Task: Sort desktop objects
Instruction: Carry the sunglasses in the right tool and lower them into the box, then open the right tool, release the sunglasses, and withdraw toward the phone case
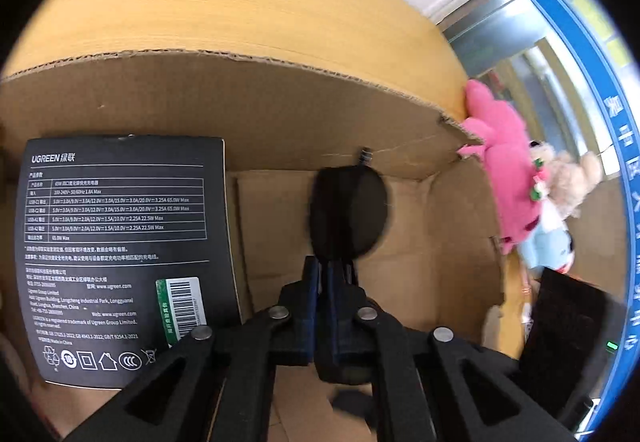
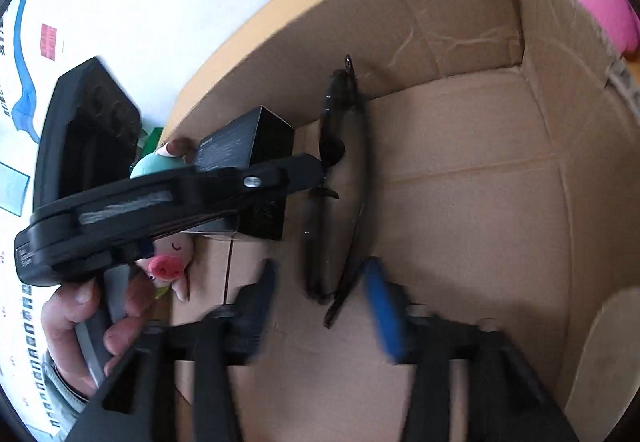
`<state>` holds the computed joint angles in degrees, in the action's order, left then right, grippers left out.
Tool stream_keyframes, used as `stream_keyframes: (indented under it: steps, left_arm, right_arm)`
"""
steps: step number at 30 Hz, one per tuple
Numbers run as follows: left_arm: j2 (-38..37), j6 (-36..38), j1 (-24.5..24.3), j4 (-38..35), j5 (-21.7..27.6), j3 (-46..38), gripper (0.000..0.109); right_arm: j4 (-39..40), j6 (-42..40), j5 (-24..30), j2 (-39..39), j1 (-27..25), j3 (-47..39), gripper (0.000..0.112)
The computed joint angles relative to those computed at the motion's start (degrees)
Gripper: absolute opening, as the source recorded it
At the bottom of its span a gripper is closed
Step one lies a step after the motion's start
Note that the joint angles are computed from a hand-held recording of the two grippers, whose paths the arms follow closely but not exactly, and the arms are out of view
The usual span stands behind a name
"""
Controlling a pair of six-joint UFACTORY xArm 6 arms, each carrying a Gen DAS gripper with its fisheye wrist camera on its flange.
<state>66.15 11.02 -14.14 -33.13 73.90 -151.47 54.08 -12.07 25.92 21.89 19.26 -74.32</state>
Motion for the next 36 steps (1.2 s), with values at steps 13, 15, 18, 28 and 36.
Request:
stream_keyframes:
  steps: [13,15,18,28,36]
  left_arm:
    - [-6.7,0.7,-0.3,-0.3,-4.3,11.5,0.005]
    - [-9.3,1.9,0.1,-1.0,-5.9,15.6,0.005]
    - [-14.6,5.3,1.0,-2.1,-9.5,23.3,0.005]
    - [-30.9,17.7,2.3,-6.2,-18.7,44.4,0.005]
    - [-49.8,29.7,3.2,-9.9,-34.0,68.3,0.012]
  right_arm:
    - [-35.1,21.8,-4.0,-2.8,1.3,3.1,0.057]
    - [-38.4,25.1,-4.0,-2.1,0.6,2.9,0.046]
    - [-41.3,26.8,-4.3,-1.7,-0.1,3.3,0.030]
    - [-53.7,37.5,-3.1,-2.5,-0.6,3.6,0.030]
    - [-77.6,58.4,-1.8,-12.4,2.4,9.4,0.085]
